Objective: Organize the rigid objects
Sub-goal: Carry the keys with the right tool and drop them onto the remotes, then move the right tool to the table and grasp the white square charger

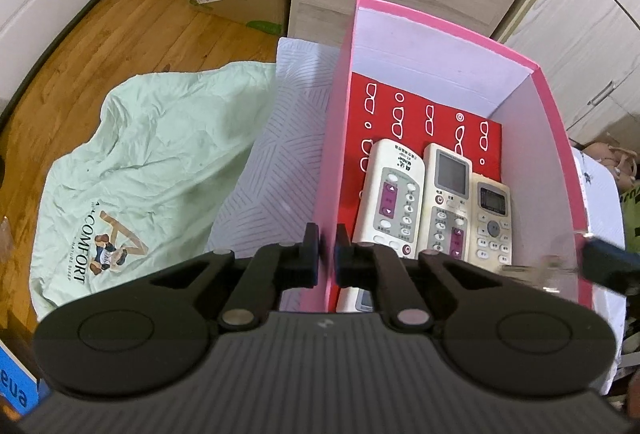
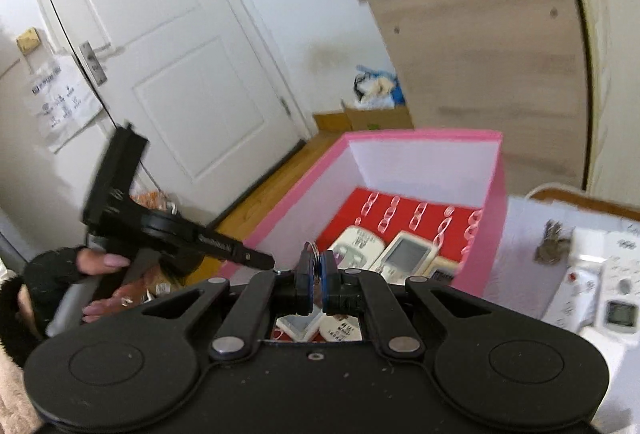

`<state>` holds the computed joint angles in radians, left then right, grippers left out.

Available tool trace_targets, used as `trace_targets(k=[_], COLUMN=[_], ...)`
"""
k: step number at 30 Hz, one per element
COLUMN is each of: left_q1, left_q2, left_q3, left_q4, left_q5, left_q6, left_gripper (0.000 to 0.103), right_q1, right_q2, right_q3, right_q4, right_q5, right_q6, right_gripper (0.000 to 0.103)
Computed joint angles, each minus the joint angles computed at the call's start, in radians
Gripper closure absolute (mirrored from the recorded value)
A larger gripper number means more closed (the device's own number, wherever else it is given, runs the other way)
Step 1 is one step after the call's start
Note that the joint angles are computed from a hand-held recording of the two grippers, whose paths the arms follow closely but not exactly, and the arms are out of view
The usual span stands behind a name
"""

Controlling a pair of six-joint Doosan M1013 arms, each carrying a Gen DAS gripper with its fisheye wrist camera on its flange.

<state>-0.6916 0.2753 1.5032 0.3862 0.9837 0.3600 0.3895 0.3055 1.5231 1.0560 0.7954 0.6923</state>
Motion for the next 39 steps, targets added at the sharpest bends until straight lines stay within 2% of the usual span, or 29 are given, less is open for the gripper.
trace_targets(k=[5, 10, 14, 18, 20, 24, 26, 27, 29, 31, 34, 36, 37, 39], left_q1=[-0.001, -0.002, -0.002, 0.0, 0.0, -0.002, -0.002, -0.002, -0.003, -0.002, 0.001, 0.002, 0.004, 0.01], left_q2=[0.006, 0.002, -0.001, -0.003, -0.003, 0.001, 0.0, 0.0, -0.003, -0.007, -0.012, -0.015, -0.017, -0.021], left_q3=[-0.01, -0.005, -0.001, 0.002, 0.002, -0.003, -0.003, -0.002, 0.0, 0.004, 0.01, 0.014, 0.016, 0.023], left_q4=[0.002, 0.004, 0.007, 0.004, 0.004, 0.012, 0.015, 0.017, 0.022, 0.021, 0.015, 0.014, 0.01, -0.008], left_q5=[0.011, 0.003, -0.001, -0.008, -0.008, 0.001, -0.001, -0.003, -0.007, -0.014, -0.024, -0.031, -0.039, -0.058], left_q6=[0.007, 0.007, 0.013, 0.017, 0.017, 0.01, 0.004, 0.003, -0.002, -0.002, 0.002, 0.001, 0.001, 0.015], left_gripper=[0.097, 0.097, 0.097, 0.097, 0.097, 0.097, 0.097, 0.097, 0.097, 0.097, 0.097, 0.097, 0.097, 0.096], right_q1=[0.023, 0.051, 0.076, 0.07, 0.059, 0.041, 0.034, 0.032, 0.032, 0.018, -0.006, -0.024, -0.033, -0.051], right_q2=[0.048, 0.063, 0.04, -0.004, -0.026, -0.065, -0.079, -0.084, -0.099, -0.113, -0.14, -0.159, -0.163, -0.159], right_q3=[-0.047, -0.069, -0.057, -0.018, 0.0, 0.035, 0.046, 0.05, 0.059, 0.077, 0.126, 0.17, 0.18, 0.177], right_q4=[-0.055, -0.211, -0.38, -0.363, -0.31, -0.238, -0.235, -0.251, -0.364, -0.385, -0.345, -0.269, -0.254, -0.325], right_q5=[0.027, -0.033, -0.111, -0.153, -0.172, -0.22, -0.236, -0.246, -0.271, -0.288, -0.346, -0.412, -0.421, -0.388], right_q6=[0.088, 0.184, 0.256, 0.2, 0.147, 0.059, 0.041, 0.045, 0.132, 0.123, 0.012, -0.104, -0.132, -0.065], right_gripper=[0.097, 0.097, 0.091, 0.089, 0.073, 0.067, 0.058, 0.056, 0.052, 0.05, 0.032, 0.03, 0.028, 0.016])
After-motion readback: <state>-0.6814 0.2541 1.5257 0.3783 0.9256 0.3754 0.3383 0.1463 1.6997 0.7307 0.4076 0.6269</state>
